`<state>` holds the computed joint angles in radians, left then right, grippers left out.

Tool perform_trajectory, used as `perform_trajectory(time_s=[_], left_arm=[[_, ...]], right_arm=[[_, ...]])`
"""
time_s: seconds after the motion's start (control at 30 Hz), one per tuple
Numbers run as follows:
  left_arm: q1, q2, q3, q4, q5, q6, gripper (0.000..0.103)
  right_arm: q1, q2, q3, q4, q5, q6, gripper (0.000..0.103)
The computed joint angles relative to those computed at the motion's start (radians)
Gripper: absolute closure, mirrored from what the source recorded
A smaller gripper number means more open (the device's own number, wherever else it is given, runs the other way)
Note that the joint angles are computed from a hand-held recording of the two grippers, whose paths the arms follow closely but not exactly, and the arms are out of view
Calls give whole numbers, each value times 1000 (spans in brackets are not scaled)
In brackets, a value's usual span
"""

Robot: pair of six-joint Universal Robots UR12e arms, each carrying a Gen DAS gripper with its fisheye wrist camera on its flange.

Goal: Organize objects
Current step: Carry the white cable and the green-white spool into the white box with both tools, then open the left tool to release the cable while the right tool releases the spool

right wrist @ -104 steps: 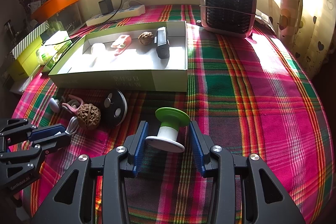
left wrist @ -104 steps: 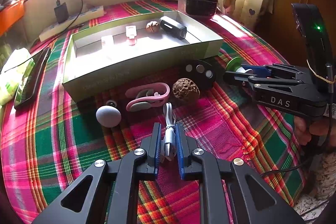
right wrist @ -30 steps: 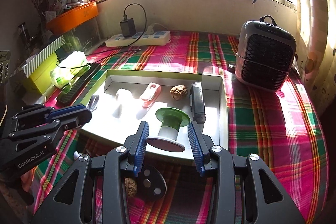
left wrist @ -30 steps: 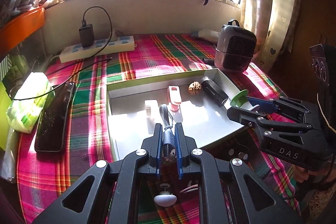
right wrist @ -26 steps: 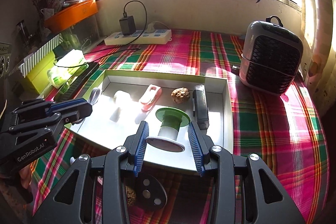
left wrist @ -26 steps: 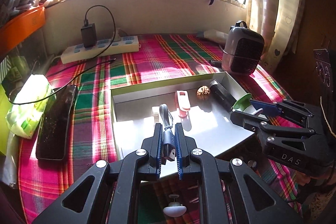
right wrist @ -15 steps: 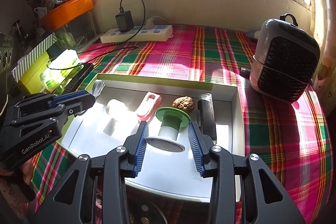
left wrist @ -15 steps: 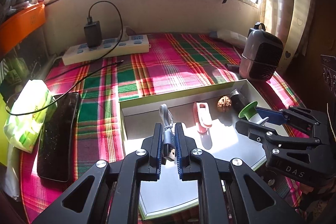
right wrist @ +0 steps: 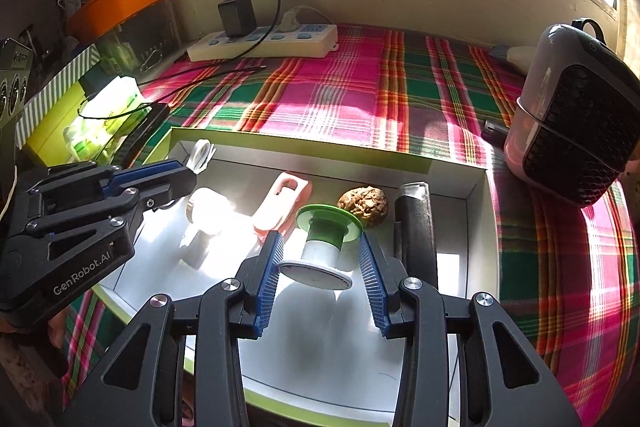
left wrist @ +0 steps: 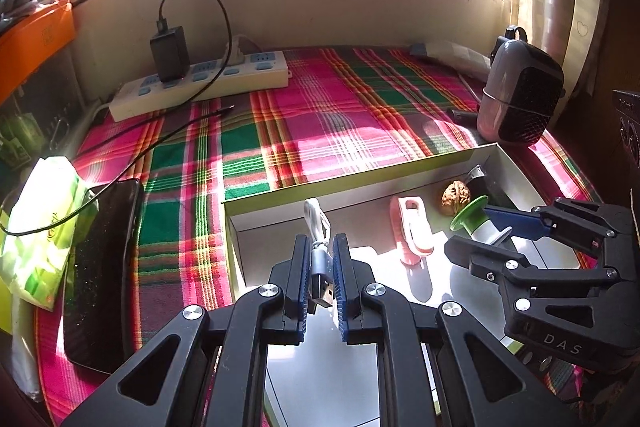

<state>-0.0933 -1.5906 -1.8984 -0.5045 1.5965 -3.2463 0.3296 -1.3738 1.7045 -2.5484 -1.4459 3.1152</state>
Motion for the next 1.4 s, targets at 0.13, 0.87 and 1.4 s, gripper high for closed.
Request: perform_trajectory(time_s=[0.13,0.87,1.4], left_arm=[[2,-5,2,-6,7,2,93],[6,-22,12,-34,-2,-7,93],[8,-23,13,-35,-11,-9,92]], right_arm=[[3,9,-10,8,-7,-2,63],[8,32,-29,17,-32,-11,62],[9,33,-28,12,-35,1,62]])
